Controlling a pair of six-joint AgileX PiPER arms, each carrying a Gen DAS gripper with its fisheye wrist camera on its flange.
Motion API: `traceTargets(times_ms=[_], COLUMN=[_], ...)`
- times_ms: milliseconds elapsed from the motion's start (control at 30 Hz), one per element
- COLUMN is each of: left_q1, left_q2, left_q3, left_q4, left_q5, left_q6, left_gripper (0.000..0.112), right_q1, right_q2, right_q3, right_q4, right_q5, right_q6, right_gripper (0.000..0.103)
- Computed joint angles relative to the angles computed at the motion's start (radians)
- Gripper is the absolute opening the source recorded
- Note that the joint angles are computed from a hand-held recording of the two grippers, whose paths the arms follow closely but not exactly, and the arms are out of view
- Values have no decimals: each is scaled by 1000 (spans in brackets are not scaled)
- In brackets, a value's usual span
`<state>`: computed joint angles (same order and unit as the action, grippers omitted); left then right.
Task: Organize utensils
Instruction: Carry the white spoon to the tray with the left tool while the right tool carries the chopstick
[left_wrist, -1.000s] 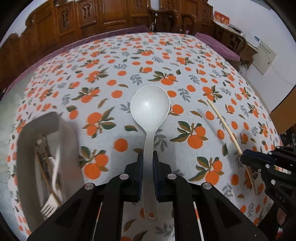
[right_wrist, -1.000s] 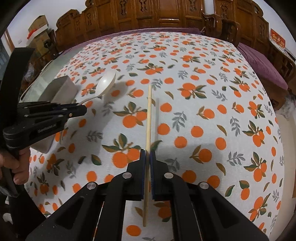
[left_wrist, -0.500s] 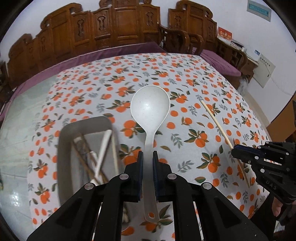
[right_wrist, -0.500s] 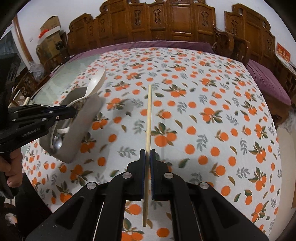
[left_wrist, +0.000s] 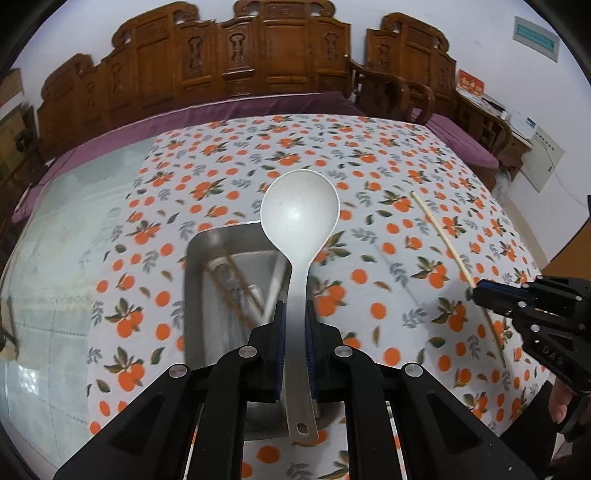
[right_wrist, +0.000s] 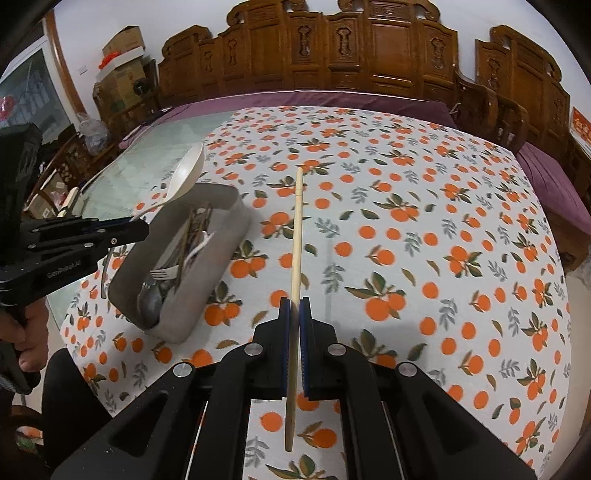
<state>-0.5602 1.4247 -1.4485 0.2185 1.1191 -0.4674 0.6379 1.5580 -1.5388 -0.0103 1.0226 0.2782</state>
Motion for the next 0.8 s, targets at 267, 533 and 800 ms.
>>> traceTargets(times_ms=[267, 533, 800], left_q1=[107, 181, 201], left_q2=[-37, -13, 41], left_q3=[115, 190, 186], left_q4=[-48, -103, -116], left_q5=[-43, -99, -125], left_q6=[46, 88, 105], left_gripper=[9, 9, 9], right_q1=[45, 63, 59], right_q2=[59, 104, 122], right_q3=[-64, -108, -128], right_q4=[1, 12, 18], right_q5=[9, 13, 21], right_q6=[16, 13, 3], right_gripper=[6, 6, 6])
